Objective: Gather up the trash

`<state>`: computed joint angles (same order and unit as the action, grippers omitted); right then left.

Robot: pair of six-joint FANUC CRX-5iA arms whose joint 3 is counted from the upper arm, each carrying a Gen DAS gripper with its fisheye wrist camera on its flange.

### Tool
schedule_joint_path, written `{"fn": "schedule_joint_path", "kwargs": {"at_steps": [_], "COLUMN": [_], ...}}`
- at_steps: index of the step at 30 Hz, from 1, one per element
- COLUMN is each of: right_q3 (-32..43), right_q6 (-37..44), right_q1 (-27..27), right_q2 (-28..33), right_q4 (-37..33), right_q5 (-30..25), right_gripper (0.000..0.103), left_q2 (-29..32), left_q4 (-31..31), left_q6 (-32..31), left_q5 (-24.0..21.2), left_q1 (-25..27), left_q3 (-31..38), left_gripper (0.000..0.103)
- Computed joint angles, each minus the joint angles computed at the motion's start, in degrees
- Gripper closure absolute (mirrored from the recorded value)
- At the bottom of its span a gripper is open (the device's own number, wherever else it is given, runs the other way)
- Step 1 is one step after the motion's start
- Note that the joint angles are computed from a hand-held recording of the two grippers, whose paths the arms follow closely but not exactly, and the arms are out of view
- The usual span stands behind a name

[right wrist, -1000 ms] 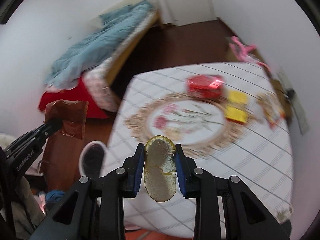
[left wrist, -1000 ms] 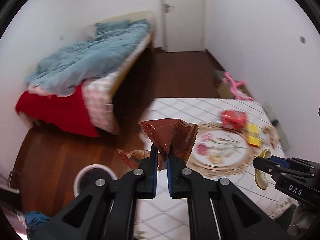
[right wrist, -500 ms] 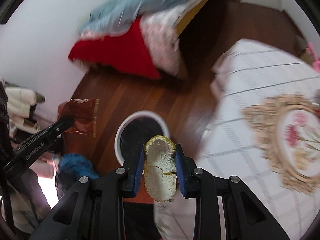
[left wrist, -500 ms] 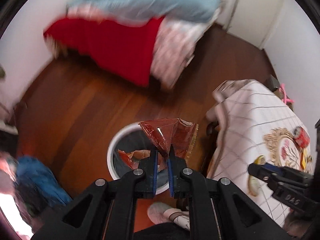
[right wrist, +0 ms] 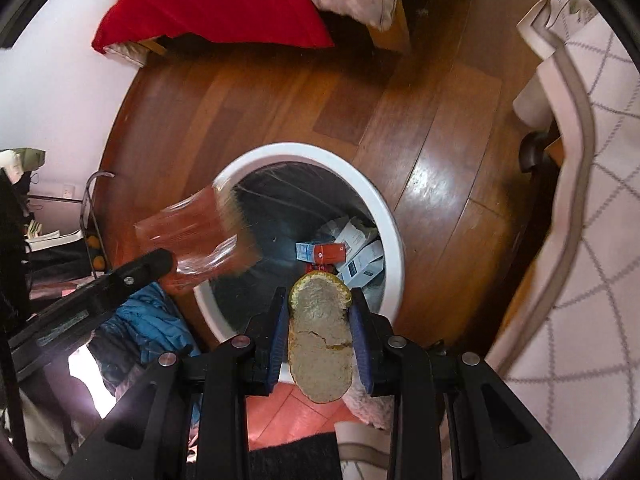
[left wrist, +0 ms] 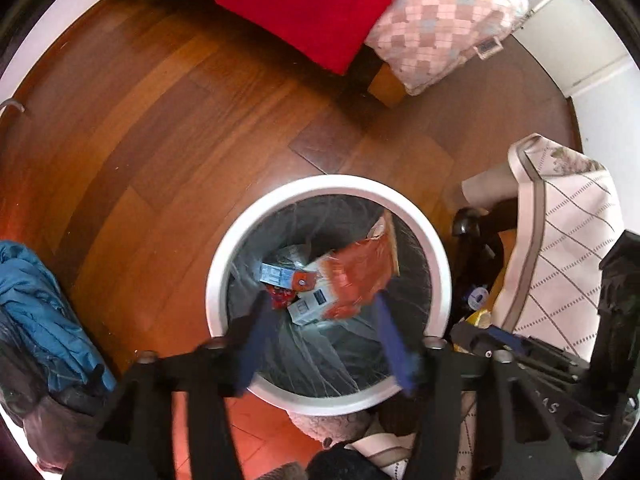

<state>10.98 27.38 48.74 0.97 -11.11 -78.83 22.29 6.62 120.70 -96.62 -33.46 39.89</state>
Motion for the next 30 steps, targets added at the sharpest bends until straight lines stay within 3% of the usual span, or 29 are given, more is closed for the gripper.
{"fn": "schedule_joint_path", "kwargs": {"at_steps": [3,4,5,6,12,19,30], "right_q3": [0.3,0.3,0.2,0.1,2.7,5.6,8.4], "right_q6": [1.5,1.7,2.1,2.3,2.5,2.3,0.2], "right_q1": [-0.6,-0.6,-0.7,-0.6,1.7,5.3,9.9], "right_q2": [1.3,1.5,1.5,1.0,1.7,2.4,0.4], "right_q4": [-1.4,-1.5,-1.7,-1.6,3.1,9.7,14.4], "right_q5": [0.3,0.6,1.0,1.0,-3.2,-10.8,-15.2], "right_gripper": [0.068,0.065,0.052,0.04,0.0,0.0,0.0], "left_q2": [-0.3,-1.0,-1.4,-1.9,-4.1,-6.2,-6.7], "left_q4": [-1.6,-2.6,-4.3,-5.5,-14.4,-16.1,-19.4], "left_q6": [0.8,0.9,1.4,1.3,1.4,3.2,3.7], "left_q5": [-0.4,-0.6,-1.4,-1.8,-5.5,-6.5,-10.4], "left_q1": [0.4,0.4,0.0,0.0,-3.2,-5.1,-8.9], "left_q3": [0.2,-0.2,0.2,0.3,2.2,1.4,7.3], "left_gripper": [0.022,0.008,0.003,0.003,0.003,0.002,0.002]}}
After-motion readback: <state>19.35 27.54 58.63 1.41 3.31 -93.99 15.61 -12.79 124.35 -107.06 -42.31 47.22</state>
